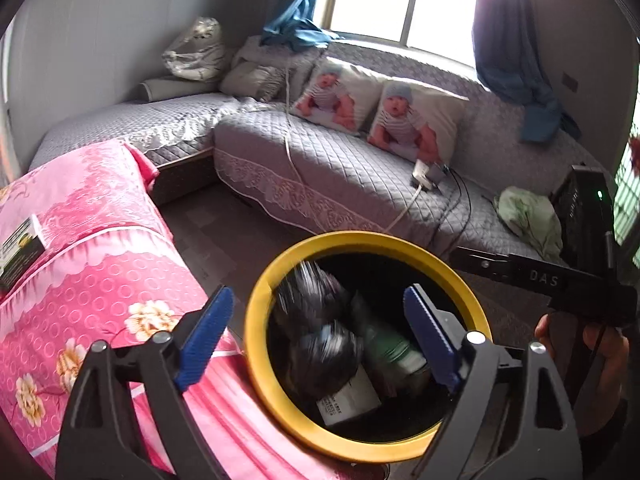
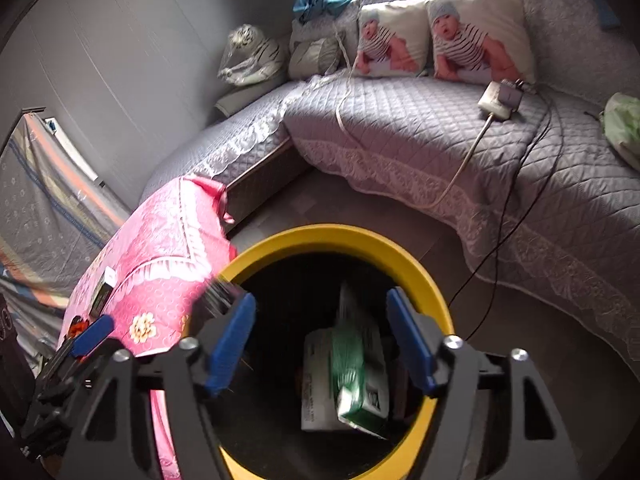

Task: Collect trash
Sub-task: 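Return the right tool to the bed and grasp the orange peel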

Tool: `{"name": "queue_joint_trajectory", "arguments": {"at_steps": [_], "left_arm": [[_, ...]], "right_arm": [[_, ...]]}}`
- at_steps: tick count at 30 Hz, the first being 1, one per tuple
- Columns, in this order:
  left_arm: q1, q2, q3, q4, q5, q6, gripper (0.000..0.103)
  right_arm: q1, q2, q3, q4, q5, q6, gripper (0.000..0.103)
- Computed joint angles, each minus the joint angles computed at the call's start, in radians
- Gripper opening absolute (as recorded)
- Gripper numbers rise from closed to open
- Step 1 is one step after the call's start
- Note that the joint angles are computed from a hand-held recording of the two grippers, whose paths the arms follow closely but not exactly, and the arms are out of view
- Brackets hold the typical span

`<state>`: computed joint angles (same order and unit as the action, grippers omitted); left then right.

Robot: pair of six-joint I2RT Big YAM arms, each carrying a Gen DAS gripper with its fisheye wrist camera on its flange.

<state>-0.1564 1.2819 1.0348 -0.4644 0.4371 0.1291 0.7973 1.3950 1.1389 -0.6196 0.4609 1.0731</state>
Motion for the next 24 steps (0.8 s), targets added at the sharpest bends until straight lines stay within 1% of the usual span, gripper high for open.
{"name": "queue_joint_trajectory", "arguments": {"at_steps": [5, 8, 10, 14, 16, 17, 19, 20, 22, 24], "left_arm": [[0.06, -0.013, -0.002, 0.032, 0.009, -0.079, 0.09], [0.11, -0.027, -0.001, 0.06, 0.023, -0.125, 0.09], [0.145, -0.045, -0.006, 0.093, 0.02, -0.144, 0.091], [0.284, -0.082, 0.004, 0.15, 0.068, -0.179, 0.092], [0.366, -0.098, 0.012, 0.187, 0.078, -0.195, 0.092], [0.425, -0.108, 0.012, 0.217, 0.087, -0.208, 0.093], [0.512, -0.116, 0.019, 0.253, 0.089, -0.226, 0.094], [0.559, -0.119, 0.021, 0.269, 0.087, -0.238, 0.094], [0.657, -0.12, 0.031, 0.29, 0.093, -0.263, 0.094], [0.739, -0.122, 0.031, 0.31, 0.081, -0.292, 0.094]], "right_arm": [[-0.008, -0.016, -0.009, 0.027, -0.023, -0.017, 0.069], [0.006, -0.007, 0.01, 0.056, -0.03, -0.066, 0.069], [0.019, 0.004, 0.027, 0.1, -0.045, -0.134, 0.069], [0.063, 0.064, 0.117, 0.164, -0.061, -0.316, 0.069], [0.085, 0.114, 0.186, 0.191, -0.097, -0.416, 0.069], [0.094, 0.141, 0.224, 0.202, -0.123, -0.461, 0.069], [0.115, 0.216, 0.324, 0.205, -0.194, -0.554, 0.069], [0.127, 0.268, 0.396, 0.19, -0.233, -0.599, 0.069], [0.151, 0.371, 0.545, 0.138, -0.294, -0.662, 0.069], [0.175, 0.497, 0.734, 0.055, -0.349, -0.725, 0.069]]}}
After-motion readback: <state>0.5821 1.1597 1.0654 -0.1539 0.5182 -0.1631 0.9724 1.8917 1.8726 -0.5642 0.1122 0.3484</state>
